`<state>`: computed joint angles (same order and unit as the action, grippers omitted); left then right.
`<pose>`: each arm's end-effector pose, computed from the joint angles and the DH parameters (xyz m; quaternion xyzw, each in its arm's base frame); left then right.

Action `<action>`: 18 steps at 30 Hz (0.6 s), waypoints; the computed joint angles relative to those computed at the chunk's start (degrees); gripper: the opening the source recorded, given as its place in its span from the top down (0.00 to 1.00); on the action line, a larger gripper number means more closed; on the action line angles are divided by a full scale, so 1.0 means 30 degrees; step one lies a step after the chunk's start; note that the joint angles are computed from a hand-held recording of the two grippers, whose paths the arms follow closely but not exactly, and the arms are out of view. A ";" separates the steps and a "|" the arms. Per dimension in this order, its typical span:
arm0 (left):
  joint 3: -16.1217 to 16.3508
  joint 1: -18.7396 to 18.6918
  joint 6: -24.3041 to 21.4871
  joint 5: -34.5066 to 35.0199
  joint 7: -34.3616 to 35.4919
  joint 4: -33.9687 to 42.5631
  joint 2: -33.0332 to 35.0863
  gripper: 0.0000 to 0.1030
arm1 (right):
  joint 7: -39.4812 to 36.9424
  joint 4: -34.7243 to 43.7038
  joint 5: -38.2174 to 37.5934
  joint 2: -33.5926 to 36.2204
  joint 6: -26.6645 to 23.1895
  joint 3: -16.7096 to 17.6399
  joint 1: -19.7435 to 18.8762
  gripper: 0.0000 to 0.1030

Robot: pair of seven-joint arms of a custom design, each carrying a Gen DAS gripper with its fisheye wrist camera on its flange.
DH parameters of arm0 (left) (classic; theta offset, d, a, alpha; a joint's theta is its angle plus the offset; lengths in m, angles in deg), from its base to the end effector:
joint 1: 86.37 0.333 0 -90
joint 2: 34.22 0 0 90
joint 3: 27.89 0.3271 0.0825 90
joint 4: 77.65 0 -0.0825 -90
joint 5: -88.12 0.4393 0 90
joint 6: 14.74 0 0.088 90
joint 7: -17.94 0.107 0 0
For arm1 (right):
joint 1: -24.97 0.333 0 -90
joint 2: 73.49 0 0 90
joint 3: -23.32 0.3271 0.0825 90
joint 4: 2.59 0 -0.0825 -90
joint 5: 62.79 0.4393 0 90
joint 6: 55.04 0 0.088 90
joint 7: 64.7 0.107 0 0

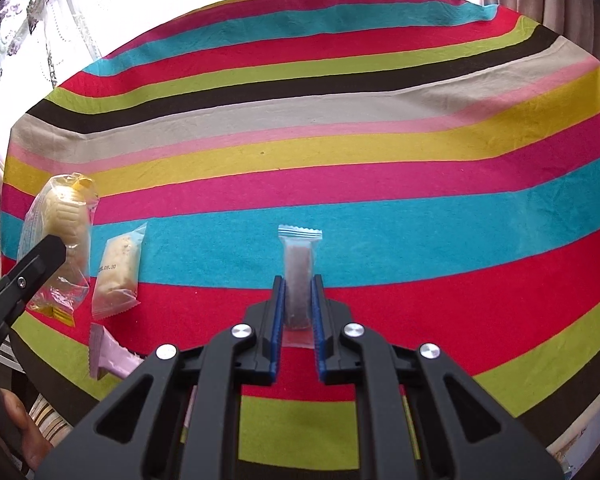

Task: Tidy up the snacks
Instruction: 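Carry both packets into the white box and open both tools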

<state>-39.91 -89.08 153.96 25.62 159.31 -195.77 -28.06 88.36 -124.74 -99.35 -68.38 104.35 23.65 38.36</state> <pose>0.6385 -0.1050 0.4264 -0.5899 0.6802 -0.4075 0.1527 0.6125 0.1769 0.4004 -0.5529 0.7683 -0.2161 0.2395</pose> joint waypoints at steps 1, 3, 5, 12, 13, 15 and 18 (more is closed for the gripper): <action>-0.0046 -0.0032 -0.0061 -0.0041 0.0060 -0.0177 -0.0179 0.46 | 0.0267 -0.0389 -0.0152 -0.0365 0.0136 -0.0049 -0.0005 0.88; -0.0071 -0.0153 -0.0195 -0.0238 0.0331 -0.0574 -0.0595 0.46 | 0.0667 -0.1070 -0.0346 -0.1027 0.0314 -0.0034 -0.0114 0.88; -0.0038 -0.0409 -0.0285 -0.0268 0.0441 -0.0985 -0.1018 0.46 | 0.0958 -0.1810 -0.0437 -0.1727 0.0504 0.0064 -0.0306 0.88; 0.0250 -0.1649 -0.1054 0.0286 0.0308 -0.2478 -0.2551 0.46 | 0.0957 -0.4533 0.0390 -0.4353 0.1231 0.0572 -0.1178 0.88; 0.0279 -0.1851 -0.1153 0.0330 0.0376 -0.2617 -0.2711 0.46 | 0.0820 -0.4982 0.0692 -0.4772 0.1396 0.0609 -0.1281 0.88; 0.0333 -0.2249 -0.1420 0.0358 0.0494 -0.2925 -0.3093 0.46 | 0.0504 -0.5737 0.1286 -0.5501 0.1555 0.0711 -0.1459 0.88; 0.0378 -0.2839 -0.1819 0.0602 0.0503 -0.3404 -0.3641 0.46 | 0.0193 -0.6951 0.2009 -0.6622 0.1872 0.0865 -0.1797 0.88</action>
